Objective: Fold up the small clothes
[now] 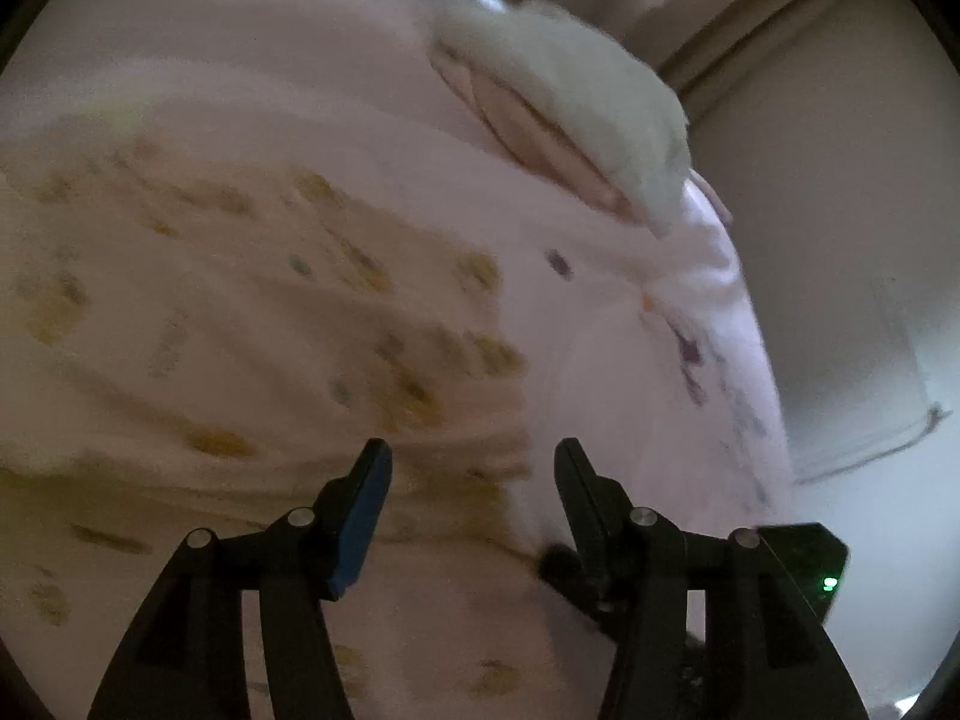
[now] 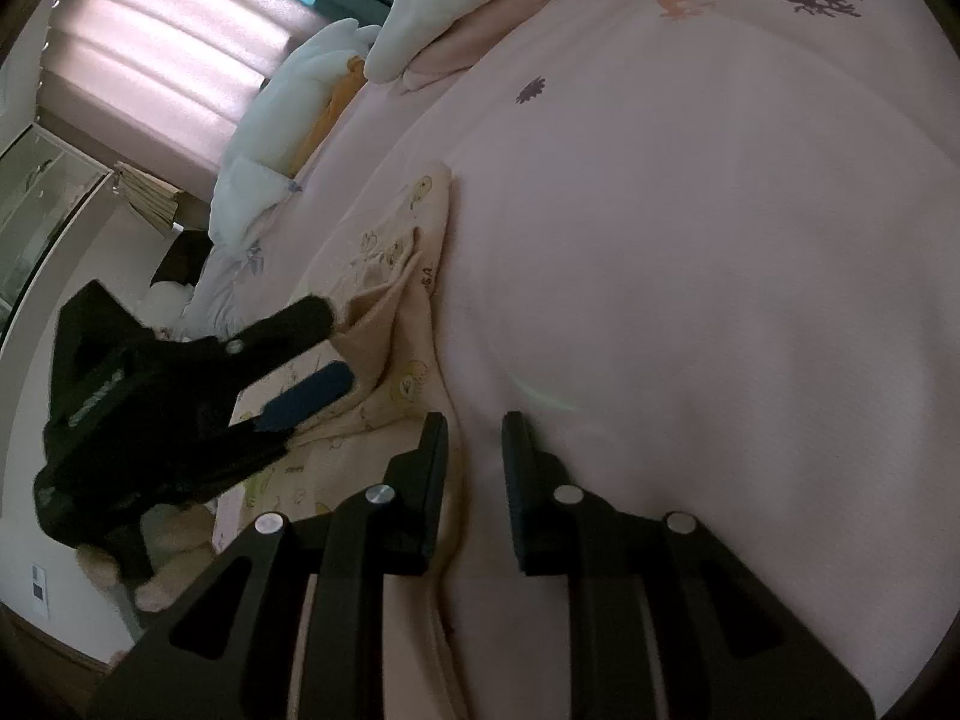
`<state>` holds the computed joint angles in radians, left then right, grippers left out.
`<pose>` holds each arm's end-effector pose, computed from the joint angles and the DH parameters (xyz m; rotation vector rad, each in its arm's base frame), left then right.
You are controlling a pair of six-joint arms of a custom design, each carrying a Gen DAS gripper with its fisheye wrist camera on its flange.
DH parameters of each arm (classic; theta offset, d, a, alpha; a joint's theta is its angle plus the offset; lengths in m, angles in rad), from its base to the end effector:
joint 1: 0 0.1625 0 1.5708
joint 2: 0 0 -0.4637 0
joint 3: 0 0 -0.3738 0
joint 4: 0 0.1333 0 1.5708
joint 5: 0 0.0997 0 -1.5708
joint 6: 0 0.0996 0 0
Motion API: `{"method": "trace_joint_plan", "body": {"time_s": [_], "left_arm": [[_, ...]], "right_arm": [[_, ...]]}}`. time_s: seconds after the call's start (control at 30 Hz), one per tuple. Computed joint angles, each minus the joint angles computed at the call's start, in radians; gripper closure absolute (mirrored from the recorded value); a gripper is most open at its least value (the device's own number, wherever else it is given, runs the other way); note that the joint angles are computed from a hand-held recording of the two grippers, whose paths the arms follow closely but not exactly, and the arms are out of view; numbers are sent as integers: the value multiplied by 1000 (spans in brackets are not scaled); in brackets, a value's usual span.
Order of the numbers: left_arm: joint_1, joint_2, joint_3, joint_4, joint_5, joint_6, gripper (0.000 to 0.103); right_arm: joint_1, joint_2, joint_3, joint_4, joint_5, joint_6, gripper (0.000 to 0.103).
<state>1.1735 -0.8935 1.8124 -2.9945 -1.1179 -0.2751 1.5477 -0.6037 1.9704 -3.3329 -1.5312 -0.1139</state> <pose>-0.0876 -0.6659 0.1965 0.0048 2.7544 -0.8784 0.1236 -0.5909 0.0063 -0.1514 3.0645 -0.6173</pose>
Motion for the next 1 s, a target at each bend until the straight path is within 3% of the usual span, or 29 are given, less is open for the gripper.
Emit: {"method": "trace_joint_plan", "body": {"time_s": [0.1,0.23,0.33,0.4,0.43,0.5,0.63,0.7,0.8,0.83,0.9,1.0], "left_arm": [[-6,-29,24,-34,119,38,48],[-1,-55,60,-117,408,96,48],[57,-95,51,-31,473,-2,48],[115,-127,57,3,393,-64,51],[140,-140,74,-43,320,-35,51],[154,-147,123,-176,256,78,51],[127,-105,151,-268,332,304,51],[129,-105,147,-262,325,288,51],[132,-101,163,-313,300,274,51],[131,-103,167,-318,295,273,51],[138,-110,172,-326,274,272,51],[161,-120,163,-325,244,289,51]], "right_arm": [[0,0,0,0,-1,-2,86],[0,-2,-7,11,-4,-3,86],[0,-2,-8,14,-11,-7,86],[2,-3,-10,17,-17,-11,86],[4,-1,-14,19,-21,-13,86],[6,0,-16,22,-28,-17,86],[3,-2,-16,20,-28,-22,86],[11,1,-15,3,-48,-34,85],[89,15,-16,-89,-233,-97,78],[126,25,-9,-162,-292,-156,78],[178,32,-9,-231,-284,-247,78],[233,71,-104,-172,-266,-231,66]]}}
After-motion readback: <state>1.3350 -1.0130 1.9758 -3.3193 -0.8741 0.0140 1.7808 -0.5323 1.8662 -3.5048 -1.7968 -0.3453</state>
